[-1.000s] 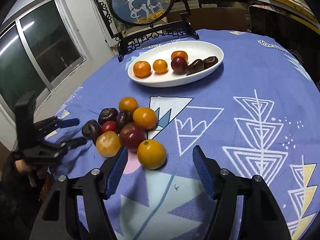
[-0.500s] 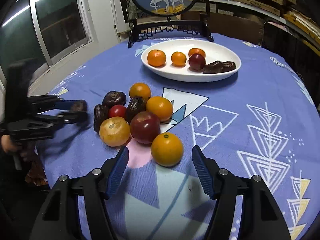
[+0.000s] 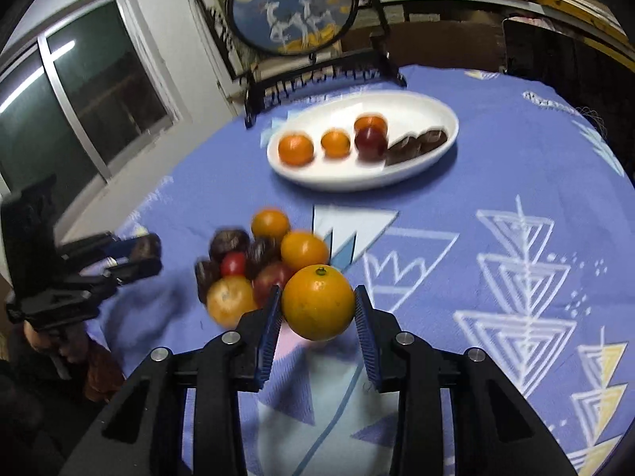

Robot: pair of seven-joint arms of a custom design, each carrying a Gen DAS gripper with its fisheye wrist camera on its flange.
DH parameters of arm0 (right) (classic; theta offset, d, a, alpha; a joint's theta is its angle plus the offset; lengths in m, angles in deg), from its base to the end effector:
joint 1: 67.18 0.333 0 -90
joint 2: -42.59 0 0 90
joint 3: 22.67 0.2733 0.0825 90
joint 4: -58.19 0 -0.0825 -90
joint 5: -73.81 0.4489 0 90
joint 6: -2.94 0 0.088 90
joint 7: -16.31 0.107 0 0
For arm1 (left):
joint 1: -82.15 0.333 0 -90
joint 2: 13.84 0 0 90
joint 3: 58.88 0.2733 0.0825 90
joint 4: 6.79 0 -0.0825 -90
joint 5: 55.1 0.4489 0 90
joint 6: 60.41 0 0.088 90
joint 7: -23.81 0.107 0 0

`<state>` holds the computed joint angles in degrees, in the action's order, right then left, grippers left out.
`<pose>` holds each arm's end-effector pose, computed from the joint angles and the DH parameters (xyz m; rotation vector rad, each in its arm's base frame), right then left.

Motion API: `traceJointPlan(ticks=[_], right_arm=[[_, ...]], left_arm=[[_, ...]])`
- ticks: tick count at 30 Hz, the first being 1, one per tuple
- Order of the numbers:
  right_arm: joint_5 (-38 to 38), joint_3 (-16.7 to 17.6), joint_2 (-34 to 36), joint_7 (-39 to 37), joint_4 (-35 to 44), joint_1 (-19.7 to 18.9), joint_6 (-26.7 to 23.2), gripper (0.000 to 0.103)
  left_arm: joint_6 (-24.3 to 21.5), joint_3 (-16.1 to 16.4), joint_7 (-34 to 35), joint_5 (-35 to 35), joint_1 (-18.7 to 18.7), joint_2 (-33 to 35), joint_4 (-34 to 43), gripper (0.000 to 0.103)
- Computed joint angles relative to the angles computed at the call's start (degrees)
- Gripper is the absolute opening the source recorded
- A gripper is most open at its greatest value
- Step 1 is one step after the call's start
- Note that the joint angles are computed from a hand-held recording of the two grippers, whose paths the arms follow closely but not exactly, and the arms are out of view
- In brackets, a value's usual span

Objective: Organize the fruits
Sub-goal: 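Lower both held fruits onto the white plate and open both tools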

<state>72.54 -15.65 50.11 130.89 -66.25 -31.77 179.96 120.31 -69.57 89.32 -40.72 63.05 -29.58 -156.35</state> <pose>0.4750 0.4355 0.3417 -1.9188 1.3775 -0.1895 0.4440 -0.2768 0.3528 -1.4703 2.1236 -0.9804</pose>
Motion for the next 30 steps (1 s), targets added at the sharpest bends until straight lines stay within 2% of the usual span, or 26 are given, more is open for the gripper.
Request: traceJointPlan(ticks=[3, 6, 9, 13, 16, 19, 22, 23, 25, 26, 30], right_arm=[[-1.52, -1.48, -0.68, 1.48, 0.45, 0.16, 0.83, 0.037], [2.78, 0.67, 0.12, -2.47, 2.34, -2.51, 1.23, 0.037], [8.64, 3.01, 3.1, -8.42, 6.83, -5.34, 0.83, 0.037], [13.56, 3.64, 9.96, -12.64, 16.28, -7.29, -1.15, 0.037], [13.37, 0.96, 15.61, -12.41, 24.09, -5.73, -4.01, 0.037], [11.67, -2.09, 23.2, -10.56, 34.43, -3.97, -8.57, 0.037], [11.22, -2.76, 28.58, -9.55, 41.49, -3.9, -11.54, 0.039], [10.79, -3.35, 30.36, -8.82, 43.87, -3.59, -12.44, 0.039], [10.3, -4.01, 31.55, -7.59, 45.31, -3.29, -12.5, 0.055], [9.75, -4.8, 31.24, -6.49, 44.69, -2.69, -11.69, 0.056], [7.81, -6.13, 27.75, -4.72, 39.83, -1.32, -9.28, 0.056]], left_arm=[[0.93, 0.27, 0.83, 0.38, 0.47, 3.28, 3.86, 0.041], [-0.72, 4.15, 5.43, -4.09, -3.38, 7.77, 9.44, 0.041], [-1.99, 2.83, 8.0, -6.31, -2.13, 12.49, 15.36, 0.041], [-4.96, 0.28, 6.09, -2.17, 0.8, 21.31, 26.19, 0.041], [-8.28, -1.86, 6.8, -1.84, 2.74, 27.43, 33.49, 0.041], [-12.05, -2.09, 5.87, -0.17, 2.93, 32.8, 40.01, 0.041], [-14.57, -2.51, 6.14, 0.43, 3.16, 36.28, 44.22, 0.042], [-14.73, -2.07, 5.45, 1.15, 2.77, 36.59, 44.61, 0.042], [-13.94, -0.37, 2.55, 3.74, 1.35, 36.36, 44.44, 0.062], [-13.02, 0.39, 1.03, 5.05, 0.86, 35.84, 43.76, 0.065], [-9.63, 1.38, -2.89, 9.13, 0.57, 30.95, 38.14, 0.069]])
